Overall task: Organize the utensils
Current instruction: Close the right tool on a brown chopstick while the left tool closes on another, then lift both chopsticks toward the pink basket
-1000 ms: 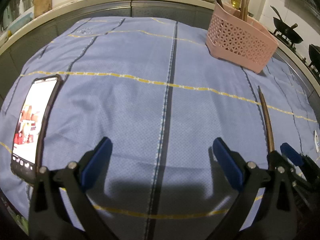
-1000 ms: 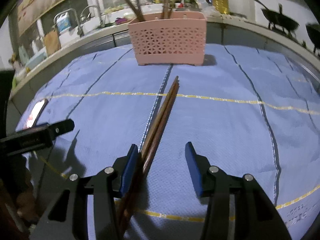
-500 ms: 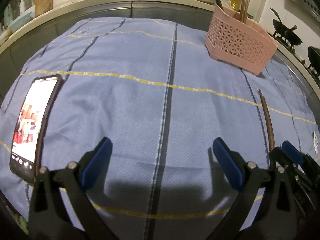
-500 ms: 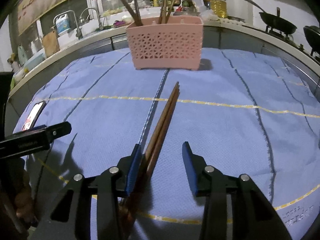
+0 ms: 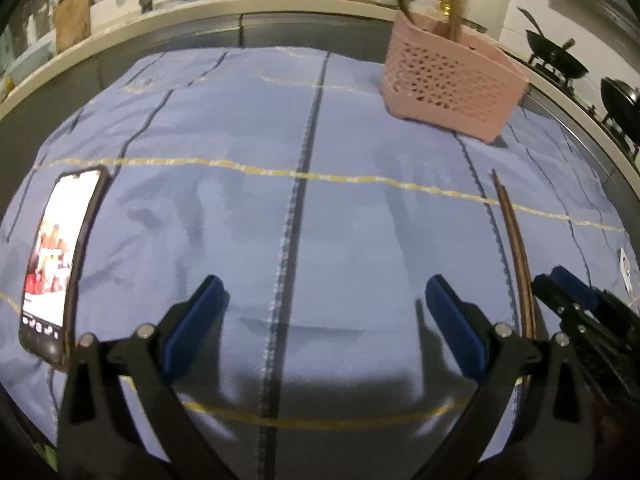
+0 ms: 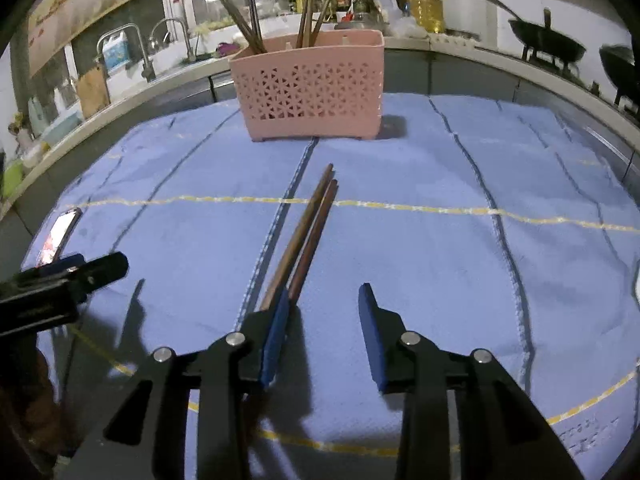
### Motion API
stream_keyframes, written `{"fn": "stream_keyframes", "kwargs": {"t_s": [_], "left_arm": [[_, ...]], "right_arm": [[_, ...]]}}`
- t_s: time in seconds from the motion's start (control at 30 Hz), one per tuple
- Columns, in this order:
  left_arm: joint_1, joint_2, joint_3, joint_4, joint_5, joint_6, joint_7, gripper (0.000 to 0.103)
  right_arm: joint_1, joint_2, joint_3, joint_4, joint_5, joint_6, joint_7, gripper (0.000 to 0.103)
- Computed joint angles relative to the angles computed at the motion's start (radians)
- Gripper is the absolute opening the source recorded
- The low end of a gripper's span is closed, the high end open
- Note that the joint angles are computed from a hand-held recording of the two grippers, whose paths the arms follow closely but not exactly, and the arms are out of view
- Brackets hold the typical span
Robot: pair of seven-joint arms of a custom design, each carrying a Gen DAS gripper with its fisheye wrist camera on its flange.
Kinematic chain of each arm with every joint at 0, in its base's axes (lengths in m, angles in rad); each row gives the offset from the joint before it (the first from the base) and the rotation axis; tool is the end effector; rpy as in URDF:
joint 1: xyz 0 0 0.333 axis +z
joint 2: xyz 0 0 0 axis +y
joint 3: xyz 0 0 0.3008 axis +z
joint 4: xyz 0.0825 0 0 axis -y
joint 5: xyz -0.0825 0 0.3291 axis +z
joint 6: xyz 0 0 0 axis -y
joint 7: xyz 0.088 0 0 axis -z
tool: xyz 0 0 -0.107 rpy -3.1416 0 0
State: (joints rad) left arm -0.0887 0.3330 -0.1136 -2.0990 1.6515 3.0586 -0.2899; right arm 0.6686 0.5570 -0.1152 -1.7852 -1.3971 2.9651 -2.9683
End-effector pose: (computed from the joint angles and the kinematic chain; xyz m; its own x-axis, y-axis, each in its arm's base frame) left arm 0.4972 -0.1799 0.3078 0.0161 -0.9936 0.1117 -0.7564 -0.0851 -0.6486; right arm 0.4846 0.3880 0.2965 0.2010 -0.9774 -0.0660 -0.6910 -0.0937 -0.7167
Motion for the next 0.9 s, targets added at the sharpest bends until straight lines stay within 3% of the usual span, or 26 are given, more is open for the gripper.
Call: {"fn": "stream_keyframes", "kwargs": {"t_s": [0.23, 0.3, 0.4, 0.47, 0.57, 0.63, 0.7, 0.8, 0.9], "left_arm": [[-0.037, -0.01, -0.018, 0.014, 0.012, -0.04, 0.033, 0.097], [-0.046, -0.005, -0.021, 0.027, 0.0, -0.045, 0.062, 0.097], [-0.068, 0.006, -0.025, 0.06, -0.002, -0.041, 0.097, 0.097], [-0.083, 0.034, -0.029, 0.105, -0.045, -0.029, 0.18, 0.097], [-0.108, 0.086, -0.039, 0.169, -0.22, -0.027, 0.406, 0.097], [-0.116, 0.126, -0.055, 0.219, -0.321, -0.032, 0.541, 0.097], [-0.113, 0.166, -0.091, 0.262, -0.446, -0.078, 0.703, 0.096], [-0.101, 0.234, -0.154, 0.34, -0.624, -0.173, 0.928, 0.079], [-0.071, 0.286, -0.212, 0.387, -0.79, -0.242, 1.091, 0.058]], "right_arm": [[0.012, 0.019, -0.008, 0.009, 0.055, 0.021, -0.09, 0.035], [0.016, 0.015, -0.024, 0.002, 0.048, 0.035, -0.082, 0.023], [0.02, -0.004, -0.054, -0.025, 0.002, 0.042, -0.022, 0.015], [0.004, -0.023, -0.064, -0.05, -0.057, 0.051, 0.056, 0.014], [-0.042, -0.043, -0.054, -0.074, -0.129, 0.083, 0.152, 0.014], [-0.094, -0.047, -0.026, -0.082, -0.103, 0.118, 0.121, 0.014], [-0.177, -0.043, 0.022, -0.094, 0.023, 0.173, -0.007, 0.014], [-0.279, -0.043, 0.101, -0.116, 0.211, 0.206, -0.216, 0.014], [-0.412, -0.023, 0.236, -0.102, 0.383, 0.187, -0.435, 0.014]]}}
